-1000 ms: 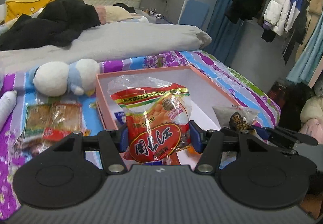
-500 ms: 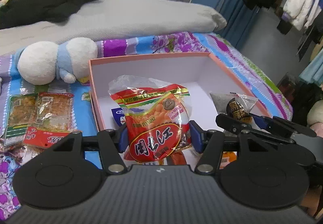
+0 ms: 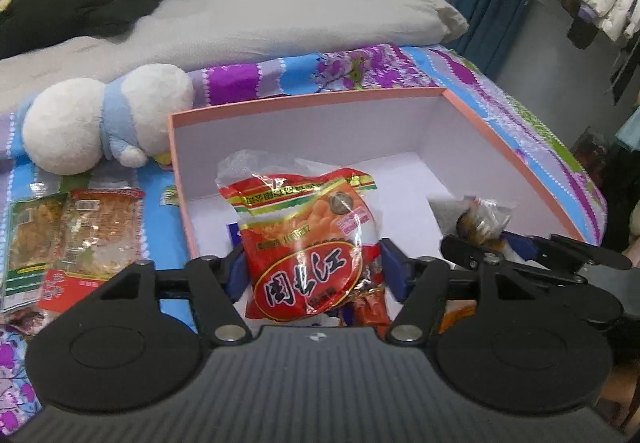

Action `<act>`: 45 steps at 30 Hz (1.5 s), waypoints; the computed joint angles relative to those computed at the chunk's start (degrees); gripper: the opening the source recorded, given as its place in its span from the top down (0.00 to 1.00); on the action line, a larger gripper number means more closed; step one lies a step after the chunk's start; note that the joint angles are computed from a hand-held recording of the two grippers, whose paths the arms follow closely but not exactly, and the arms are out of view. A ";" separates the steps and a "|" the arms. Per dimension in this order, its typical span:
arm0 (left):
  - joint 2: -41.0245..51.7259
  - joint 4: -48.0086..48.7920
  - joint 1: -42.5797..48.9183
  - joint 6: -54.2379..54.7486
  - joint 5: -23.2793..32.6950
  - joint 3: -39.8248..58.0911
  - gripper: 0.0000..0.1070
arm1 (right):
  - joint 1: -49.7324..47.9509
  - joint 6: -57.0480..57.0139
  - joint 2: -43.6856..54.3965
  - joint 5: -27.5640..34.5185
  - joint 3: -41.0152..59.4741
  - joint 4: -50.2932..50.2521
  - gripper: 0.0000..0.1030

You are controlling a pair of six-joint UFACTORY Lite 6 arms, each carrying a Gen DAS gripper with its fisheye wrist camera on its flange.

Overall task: Organize snacks
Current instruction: 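Open both grippers to drop the red packet and pastry into the pink box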

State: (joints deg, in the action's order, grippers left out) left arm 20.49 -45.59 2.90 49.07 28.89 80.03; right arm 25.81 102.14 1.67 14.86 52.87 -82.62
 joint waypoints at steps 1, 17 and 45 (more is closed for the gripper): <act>-0.56 -0.50 0.13 0.66 -0.16 -0.61 0.26 | 0.26 0.30 -0.32 0.29 -0.32 -0.19 0.53; -19.24 -5.92 5.20 5.57 2.86 -15.28 0.11 | 8.94 -3.10 -12.46 8.19 -5.31 5.71 0.49; -54.91 -13.55 54.29 29.31 44.27 -37.41 0.11 | 53.79 11.84 -29.12 44.88 -16.01 8.90 0.49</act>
